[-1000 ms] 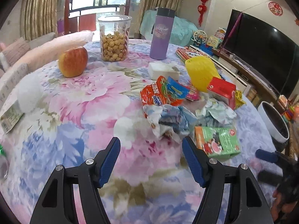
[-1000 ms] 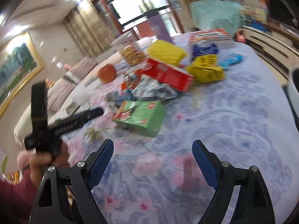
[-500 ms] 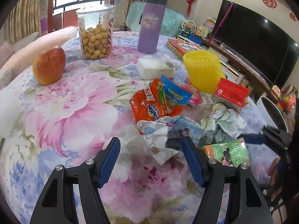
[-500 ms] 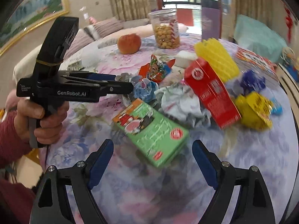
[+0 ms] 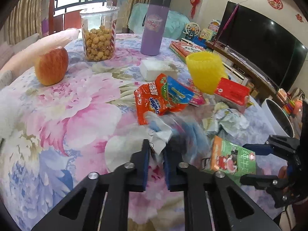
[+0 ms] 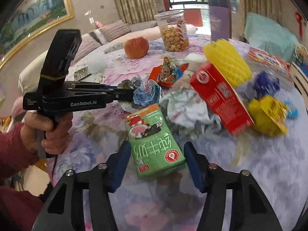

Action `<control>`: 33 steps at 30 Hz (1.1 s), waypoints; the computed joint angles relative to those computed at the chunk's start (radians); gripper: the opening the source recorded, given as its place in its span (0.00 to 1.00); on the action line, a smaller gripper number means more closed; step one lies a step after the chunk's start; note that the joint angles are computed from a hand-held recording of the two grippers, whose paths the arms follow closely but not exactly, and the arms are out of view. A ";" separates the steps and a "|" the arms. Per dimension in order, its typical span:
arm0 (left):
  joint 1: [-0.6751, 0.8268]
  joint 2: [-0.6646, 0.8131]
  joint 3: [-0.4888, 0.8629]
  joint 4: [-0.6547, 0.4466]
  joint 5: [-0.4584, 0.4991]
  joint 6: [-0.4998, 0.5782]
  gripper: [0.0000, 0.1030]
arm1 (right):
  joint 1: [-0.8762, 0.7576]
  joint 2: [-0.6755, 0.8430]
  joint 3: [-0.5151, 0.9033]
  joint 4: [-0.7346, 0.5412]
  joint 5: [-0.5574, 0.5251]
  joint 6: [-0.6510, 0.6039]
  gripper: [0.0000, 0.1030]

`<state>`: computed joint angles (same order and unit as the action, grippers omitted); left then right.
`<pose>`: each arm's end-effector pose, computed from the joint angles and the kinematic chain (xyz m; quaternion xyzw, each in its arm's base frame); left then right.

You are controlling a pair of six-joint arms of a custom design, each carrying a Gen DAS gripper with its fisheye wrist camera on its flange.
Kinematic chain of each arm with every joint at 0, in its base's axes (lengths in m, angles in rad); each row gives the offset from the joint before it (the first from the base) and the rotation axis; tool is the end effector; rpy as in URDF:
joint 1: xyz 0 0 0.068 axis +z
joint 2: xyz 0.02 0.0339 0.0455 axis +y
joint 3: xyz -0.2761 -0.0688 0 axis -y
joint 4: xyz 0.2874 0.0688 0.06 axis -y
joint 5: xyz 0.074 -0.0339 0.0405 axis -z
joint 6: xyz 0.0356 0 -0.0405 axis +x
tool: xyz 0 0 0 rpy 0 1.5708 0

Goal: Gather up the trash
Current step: 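Grasp the crumpled foil wrapper with the left tool while the right tool grasps the green milk carton, then carry the wrapper and the green carton over the black bin with both tools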

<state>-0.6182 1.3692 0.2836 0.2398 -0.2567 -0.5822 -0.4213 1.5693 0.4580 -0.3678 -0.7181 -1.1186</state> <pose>0.1876 -0.1223 0.0766 -0.0287 0.9280 -0.0999 0.3578 0.2013 -0.0645 0.0582 -0.3346 0.8735 0.2221 0.2751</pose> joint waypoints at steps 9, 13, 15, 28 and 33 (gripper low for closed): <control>-0.190 -0.232 -0.105 -0.137 -0.107 -0.181 0.09 | -0.296 0.005 0.043 -0.228 -0.018 -0.213 0.55; -0.250 -0.272 -0.110 -0.201 -0.142 -0.241 0.09 | -0.259 -0.032 0.016 -0.197 -0.015 -0.171 0.57; -0.272 -0.304 -0.113 -0.239 -0.155 -0.270 0.09 | -0.200 -0.068 -0.019 -0.122 -0.004 -0.105 0.57; -0.419 -0.275 -0.046 -0.336 -0.225 -0.364 0.09 | -0.234 -0.014 -0.022 -0.061 0.031 -0.100 0.52; -0.457 -0.159 0.027 -0.268 -0.213 -0.326 0.09 | -0.429 0.013 0.040 -0.166 -0.001 -0.202 0.51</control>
<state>-1.0752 1.2098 0.3110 -0.0284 -0.4699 -0.9082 -0.8502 1.5824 0.4984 -0.5338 -0.7193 -1.3205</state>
